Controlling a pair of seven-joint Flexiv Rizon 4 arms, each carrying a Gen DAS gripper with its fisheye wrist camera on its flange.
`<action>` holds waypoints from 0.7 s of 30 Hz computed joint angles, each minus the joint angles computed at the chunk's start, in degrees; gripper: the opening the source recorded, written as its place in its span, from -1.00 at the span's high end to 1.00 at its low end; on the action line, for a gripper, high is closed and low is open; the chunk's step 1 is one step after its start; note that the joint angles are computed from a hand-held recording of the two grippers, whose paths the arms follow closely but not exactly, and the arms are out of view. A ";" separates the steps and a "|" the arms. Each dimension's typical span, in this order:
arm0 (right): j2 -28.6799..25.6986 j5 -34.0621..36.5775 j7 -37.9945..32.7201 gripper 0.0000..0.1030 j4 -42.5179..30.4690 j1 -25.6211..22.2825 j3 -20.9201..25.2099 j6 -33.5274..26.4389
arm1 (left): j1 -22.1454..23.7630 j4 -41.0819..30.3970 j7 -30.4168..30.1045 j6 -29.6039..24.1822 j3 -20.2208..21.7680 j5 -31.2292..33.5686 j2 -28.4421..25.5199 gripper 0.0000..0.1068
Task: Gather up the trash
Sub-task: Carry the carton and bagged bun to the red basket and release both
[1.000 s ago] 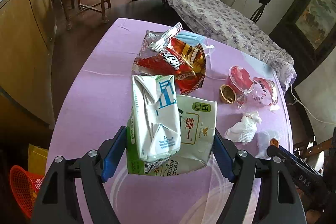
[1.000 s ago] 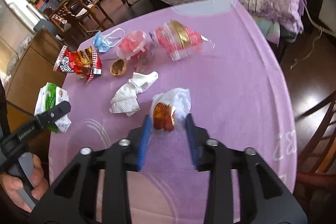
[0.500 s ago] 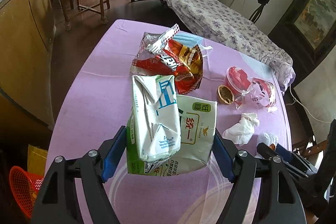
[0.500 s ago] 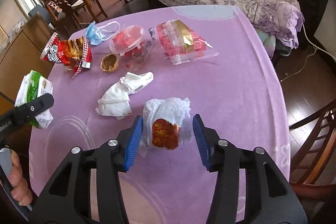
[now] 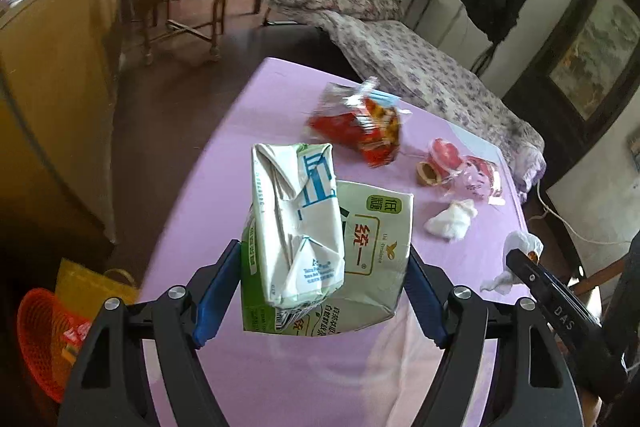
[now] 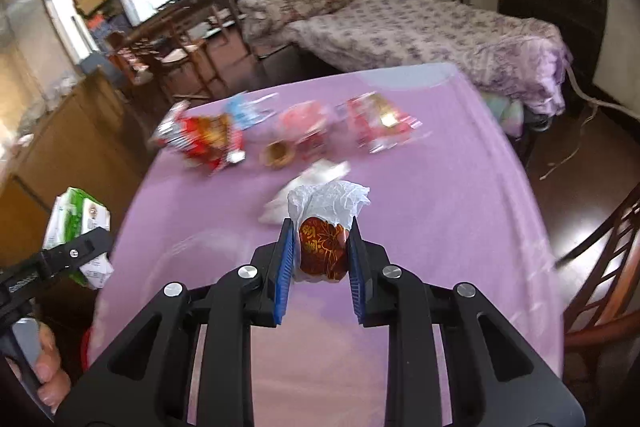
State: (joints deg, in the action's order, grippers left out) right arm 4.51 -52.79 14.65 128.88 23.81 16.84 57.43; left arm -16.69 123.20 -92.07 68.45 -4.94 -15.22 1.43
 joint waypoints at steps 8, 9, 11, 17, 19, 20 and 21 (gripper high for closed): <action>-4.65 -3.06 -1.13 0.49 -5.26 5.58 1.59 2.39 | 1.92 8.76 0.83 -0.10 4.79 -3.09 11.28 -0.43; -5.28 -3.21 -1.48 0.49 -5.91 6.33 1.52 2.83 | 2.86 9.89 0.56 -0.47 5.53 -2.40 13.20 -0.43; -7.28 -2.88 -3.54 0.49 -8.07 8.13 1.35 3.92 | 4.80 11.35 -0.19 -1.42 6.26 -0.63 15.92 -0.43; -14.88 0.73 -12.70 0.50 -17.45 14.38 0.50 6.10 | 10.81 15.03 0.19 -5.10 9.50 2.87 21.70 -0.43; -17.93 4.46 -17.70 0.49 -21.63 16.40 0.43 6.69 | 13.05 16.26 0.81 -6.36 10.72 3.91 23.10 -0.43; -18.87 5.74 -19.31 0.49 -22.93 17.22 0.20 6.90 | 14.15 16.82 1.00 -7.08 11.21 4.36 23.81 -0.43; -20.69 8.11 -22.34 0.49 -25.41 18.06 0.51 7.12 | 15.58 17.57 1.26 -7.87 12.00 4.99 24.50 -0.43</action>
State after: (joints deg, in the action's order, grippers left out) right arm -16.17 -44.68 -7.69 103.47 41.87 17.35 64.55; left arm -1.11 140.77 -90.81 60.58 7.06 -10.23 25.94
